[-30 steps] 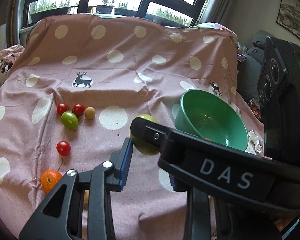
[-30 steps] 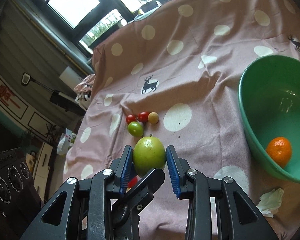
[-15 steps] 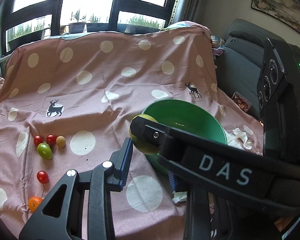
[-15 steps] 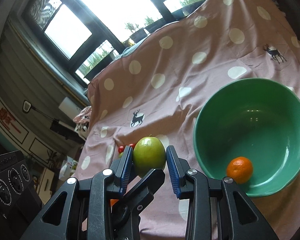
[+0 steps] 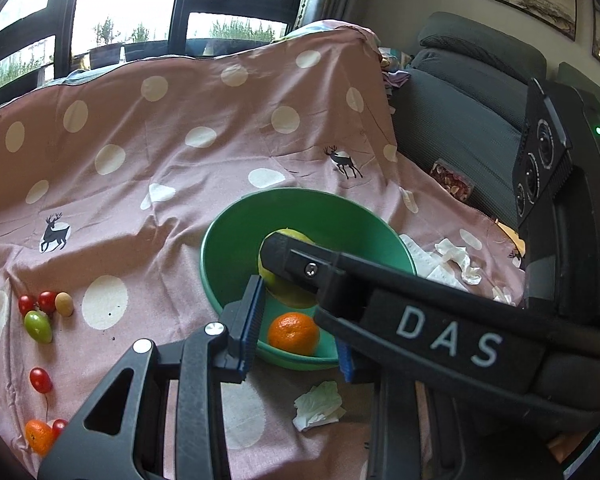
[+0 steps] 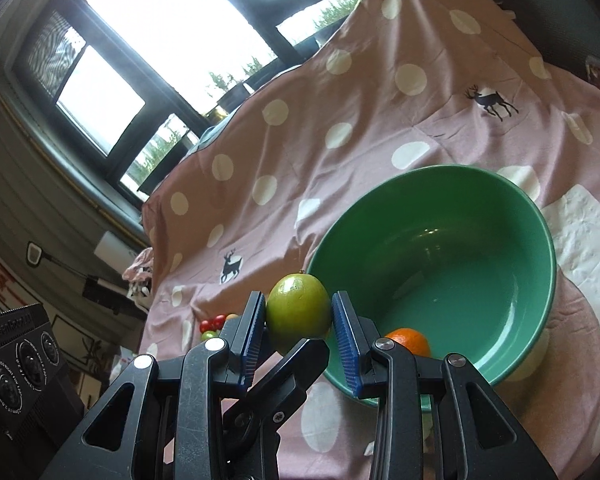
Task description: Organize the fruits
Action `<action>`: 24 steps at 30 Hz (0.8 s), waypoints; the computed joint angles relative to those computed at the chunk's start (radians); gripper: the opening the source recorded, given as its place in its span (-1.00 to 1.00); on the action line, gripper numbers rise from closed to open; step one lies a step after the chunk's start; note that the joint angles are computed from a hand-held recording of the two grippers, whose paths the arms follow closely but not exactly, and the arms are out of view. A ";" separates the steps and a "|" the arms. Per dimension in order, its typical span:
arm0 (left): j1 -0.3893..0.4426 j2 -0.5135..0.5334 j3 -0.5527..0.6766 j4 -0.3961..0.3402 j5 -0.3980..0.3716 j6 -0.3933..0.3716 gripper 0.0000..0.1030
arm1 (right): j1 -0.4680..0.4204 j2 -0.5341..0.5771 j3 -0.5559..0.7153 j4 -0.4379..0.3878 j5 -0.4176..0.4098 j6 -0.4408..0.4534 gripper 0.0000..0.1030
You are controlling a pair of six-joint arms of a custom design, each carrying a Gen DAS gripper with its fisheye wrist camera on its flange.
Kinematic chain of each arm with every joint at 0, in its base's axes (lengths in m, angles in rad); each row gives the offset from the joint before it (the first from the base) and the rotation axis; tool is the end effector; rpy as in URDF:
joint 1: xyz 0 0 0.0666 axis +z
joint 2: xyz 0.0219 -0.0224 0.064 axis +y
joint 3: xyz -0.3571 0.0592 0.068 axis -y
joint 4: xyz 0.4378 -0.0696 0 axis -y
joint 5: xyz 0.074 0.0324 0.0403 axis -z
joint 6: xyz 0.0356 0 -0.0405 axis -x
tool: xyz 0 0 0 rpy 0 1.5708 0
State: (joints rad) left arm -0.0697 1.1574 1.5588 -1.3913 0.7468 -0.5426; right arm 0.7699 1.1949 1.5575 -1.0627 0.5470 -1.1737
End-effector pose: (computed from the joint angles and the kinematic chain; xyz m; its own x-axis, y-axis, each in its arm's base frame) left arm 0.3958 -0.0523 0.5722 -0.4957 0.4145 -0.7632 0.7928 0.5746 -0.2029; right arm 0.3313 0.2949 0.5756 -0.4638 0.6474 -0.6048 0.3071 0.7578 0.5757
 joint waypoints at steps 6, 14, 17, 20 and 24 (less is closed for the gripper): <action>-0.031 0.012 0.004 -0.022 -0.005 -0.011 -0.40 | -0.014 -0.025 -0.027 -0.027 0.004 -0.046 -0.27; -0.060 0.030 0.011 -0.052 -0.003 -0.032 -0.40 | -0.021 -0.050 -0.051 -0.060 0.014 -0.098 -0.27; -0.069 0.036 0.011 -0.062 -0.003 -0.035 -0.40 | -0.023 -0.054 -0.056 -0.078 0.013 -0.121 -0.27; -0.077 0.041 0.012 -0.073 0.002 -0.042 -0.40 | -0.027 -0.061 -0.063 -0.093 0.014 -0.139 -0.27; -0.087 0.050 0.016 -0.087 0.004 -0.050 -0.40 | -0.028 -0.063 -0.063 -0.117 0.017 -0.163 -0.27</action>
State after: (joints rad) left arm -0.1563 1.2071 1.5751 -1.4782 0.7510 -0.5927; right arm 0.7419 1.1318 1.4940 -1.1801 0.5642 -1.3365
